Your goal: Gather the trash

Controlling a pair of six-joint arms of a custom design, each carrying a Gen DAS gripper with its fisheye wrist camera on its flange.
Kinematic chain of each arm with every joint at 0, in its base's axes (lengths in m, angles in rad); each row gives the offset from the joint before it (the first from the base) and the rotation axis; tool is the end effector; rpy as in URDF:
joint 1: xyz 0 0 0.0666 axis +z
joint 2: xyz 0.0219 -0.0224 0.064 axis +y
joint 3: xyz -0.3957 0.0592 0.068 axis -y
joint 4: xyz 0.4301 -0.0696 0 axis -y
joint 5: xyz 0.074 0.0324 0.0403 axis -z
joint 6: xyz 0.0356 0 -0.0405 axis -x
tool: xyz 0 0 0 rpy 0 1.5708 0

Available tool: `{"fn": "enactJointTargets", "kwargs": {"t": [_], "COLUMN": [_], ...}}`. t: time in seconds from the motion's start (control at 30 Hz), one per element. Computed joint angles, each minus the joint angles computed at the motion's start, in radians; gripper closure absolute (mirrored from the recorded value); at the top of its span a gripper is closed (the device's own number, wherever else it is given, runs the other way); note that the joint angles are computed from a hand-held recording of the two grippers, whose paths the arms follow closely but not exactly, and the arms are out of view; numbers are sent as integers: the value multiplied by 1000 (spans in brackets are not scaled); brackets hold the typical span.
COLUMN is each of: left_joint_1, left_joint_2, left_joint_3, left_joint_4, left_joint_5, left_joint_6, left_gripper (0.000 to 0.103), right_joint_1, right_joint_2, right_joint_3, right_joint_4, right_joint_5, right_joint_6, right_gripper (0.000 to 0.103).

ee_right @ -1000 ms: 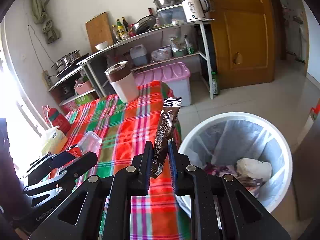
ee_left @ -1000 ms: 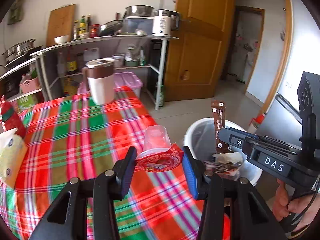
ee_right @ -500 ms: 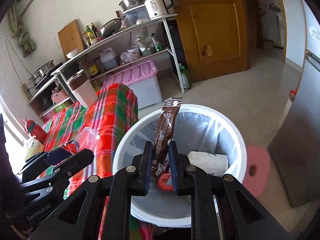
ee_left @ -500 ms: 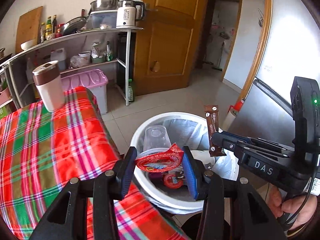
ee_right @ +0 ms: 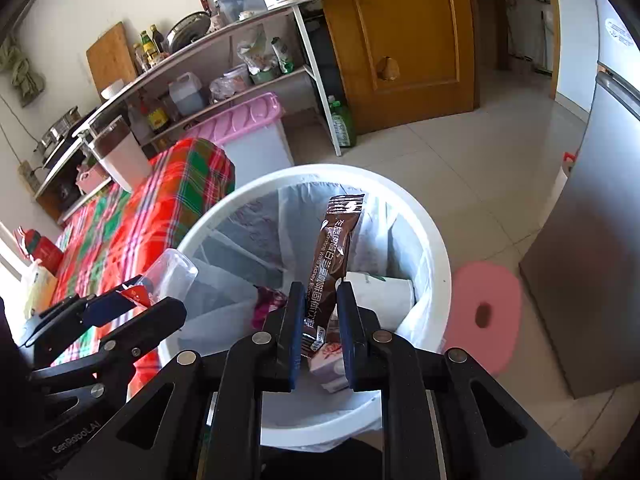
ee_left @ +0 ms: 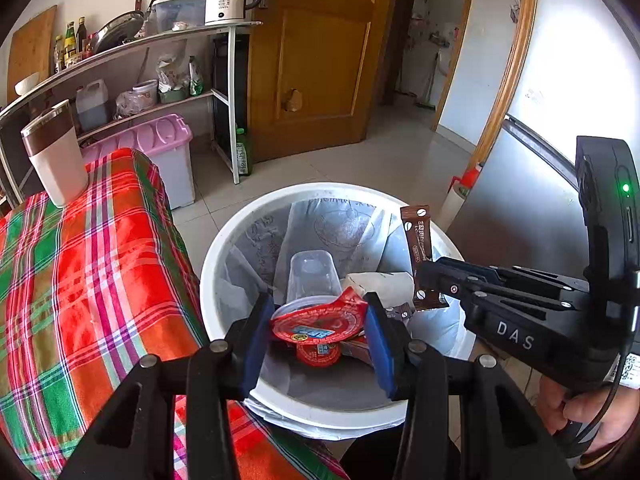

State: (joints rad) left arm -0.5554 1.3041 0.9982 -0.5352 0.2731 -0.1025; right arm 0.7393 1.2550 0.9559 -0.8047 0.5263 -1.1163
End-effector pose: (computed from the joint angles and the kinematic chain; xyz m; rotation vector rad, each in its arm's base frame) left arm 0.3902 -0.2539 0.3199 0.9085 2.2654 -0.5354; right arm 0.3239 0.2706 0.3075 0.6131 2.3764 0.0706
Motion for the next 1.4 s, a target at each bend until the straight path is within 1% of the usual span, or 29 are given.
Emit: {"fn": "enactJointTargets", "kwargs": {"t": [0.17, 0.27, 0.37, 0.43, 0.5, 0.63, 0.73, 0.83, 0.97, 1.1, 1.23, 1.33, 1.4], "left_joint_1": [-11, -9, -12, -10, -9, -4, 1, 1, 6, 12, 19, 15, 20], "left_joint_2": [22, 29, 31, 31, 27, 18, 6, -12, -37, -83, -132, -174, -201], "left_joint_3": [12, 17, 17, 17, 15, 9, 0, -13, -28, -63, -100, -132, -149], "left_joint_4": [-14, -22, -22, -24, -21, -23, -20, -8, 6, 40, 63, 84, 88], "left_joint_5": [-17, -8, -24, -18, -18, -15, -14, -39, -56, -83, -98, -138, -132], "left_joint_6": [-2, 4, 8, 11, 10, 12, 15, 10, 19, 11, 8, 5, 8], "left_gripper": [56, 55, 51, 47, 45, 42, 40, 39, 37, 37, 36, 36, 36], "right_joint_1": [-15, -23, -22, -20, -17, -8, 2, 19, 46, 99, 155, 189, 215], "right_joint_2": [7, 8, 12, 11, 10, 5, 3, 6, 1, 11, 11, 13, 22], "right_joint_3": [-8, -15, -12, -13, -11, -10, -8, 1, 1, 21, 34, 45, 59], "right_joint_4": [-6, -2, -12, -13, -22, -26, -30, -52, -52, -103, -133, -157, -188], "right_joint_5": [-25, -44, -39, -36, -28, -16, -3, 25, 54, 149, 236, 274, 301], "right_joint_6": [-5, -9, -13, -15, -23, -37, -46, -65, -92, -134, -185, -216, -247], "right_gripper": [85, 85, 85, 84, 81, 72, 69, 66, 64, 64, 63, 63, 63]}}
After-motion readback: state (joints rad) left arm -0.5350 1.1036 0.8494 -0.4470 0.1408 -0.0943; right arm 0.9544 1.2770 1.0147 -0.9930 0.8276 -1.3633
